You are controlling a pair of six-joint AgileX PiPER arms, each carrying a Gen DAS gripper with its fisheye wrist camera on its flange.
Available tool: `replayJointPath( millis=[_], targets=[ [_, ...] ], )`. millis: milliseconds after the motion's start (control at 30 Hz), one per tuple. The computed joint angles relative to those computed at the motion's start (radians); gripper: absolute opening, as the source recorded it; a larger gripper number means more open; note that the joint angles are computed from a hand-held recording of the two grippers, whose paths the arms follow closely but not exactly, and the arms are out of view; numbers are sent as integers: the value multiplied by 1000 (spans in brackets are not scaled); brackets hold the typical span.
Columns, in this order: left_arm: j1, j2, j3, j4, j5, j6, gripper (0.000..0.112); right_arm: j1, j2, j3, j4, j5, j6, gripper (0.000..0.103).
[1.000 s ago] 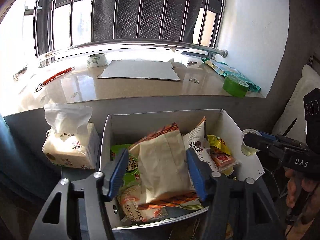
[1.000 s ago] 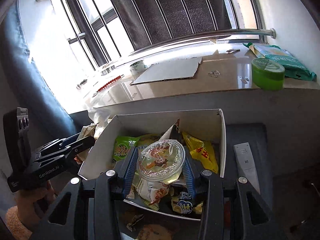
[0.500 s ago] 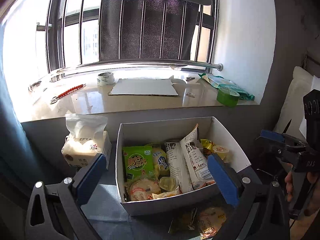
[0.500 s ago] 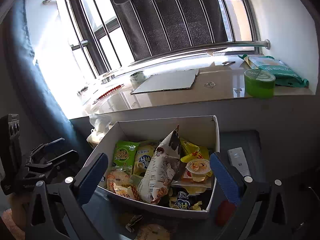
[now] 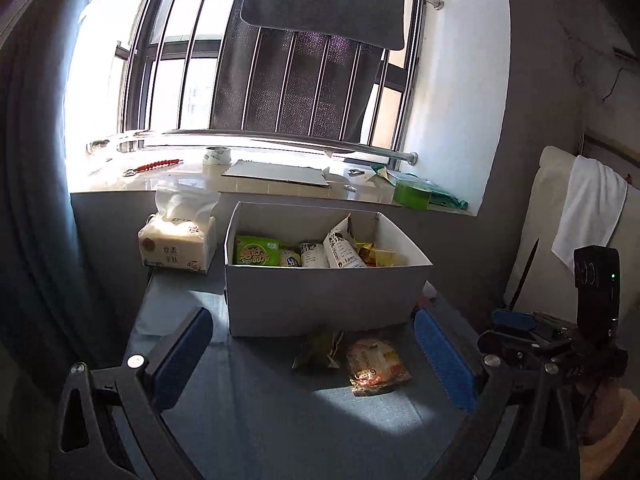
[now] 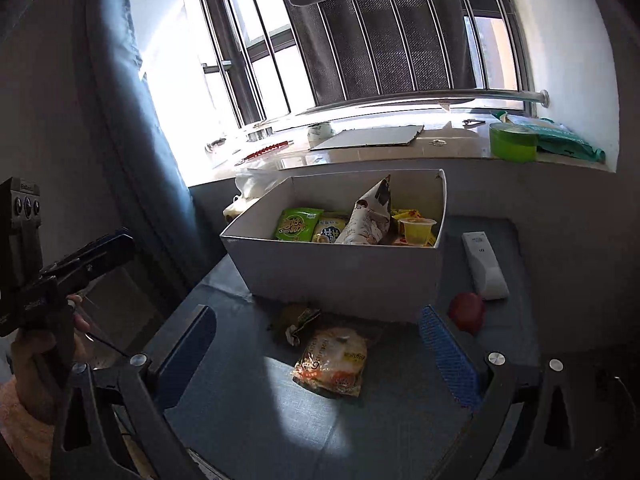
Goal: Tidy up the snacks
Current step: 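Release both items into the box and reach the right tool to the round bread pack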
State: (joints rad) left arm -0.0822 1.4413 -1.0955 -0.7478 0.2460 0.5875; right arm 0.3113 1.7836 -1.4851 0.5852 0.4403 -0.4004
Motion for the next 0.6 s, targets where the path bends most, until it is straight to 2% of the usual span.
replayJointPath(
  millis=[100, 233, 300, 400, 500, 600],
  targets=[
    [-22, -26, 112, -99, -41, 79, 103, 2, -16, 141, 87, -50, -48, 103],
    [-44, -18, 146, 25, -45, -43, 103, 23, 30, 181, 21, -43, 11, 103],
    [-45, -19, 150, 35, -45, -56, 103, 36, 51, 170, -22, -49, 48, 103],
    [-44, -24, 148, 29, -49, -51, 103, 60, 109, 68, -215, -11, 235, 103],
    [-35, -24, 141, 37, -44, -63, 103, 84, 189, -83, -376, 68, 373, 103],
    [-26, -27, 142, 59, -38, -88, 103, 103, 299, -277, -450, 182, 406, 103]
  ],
)
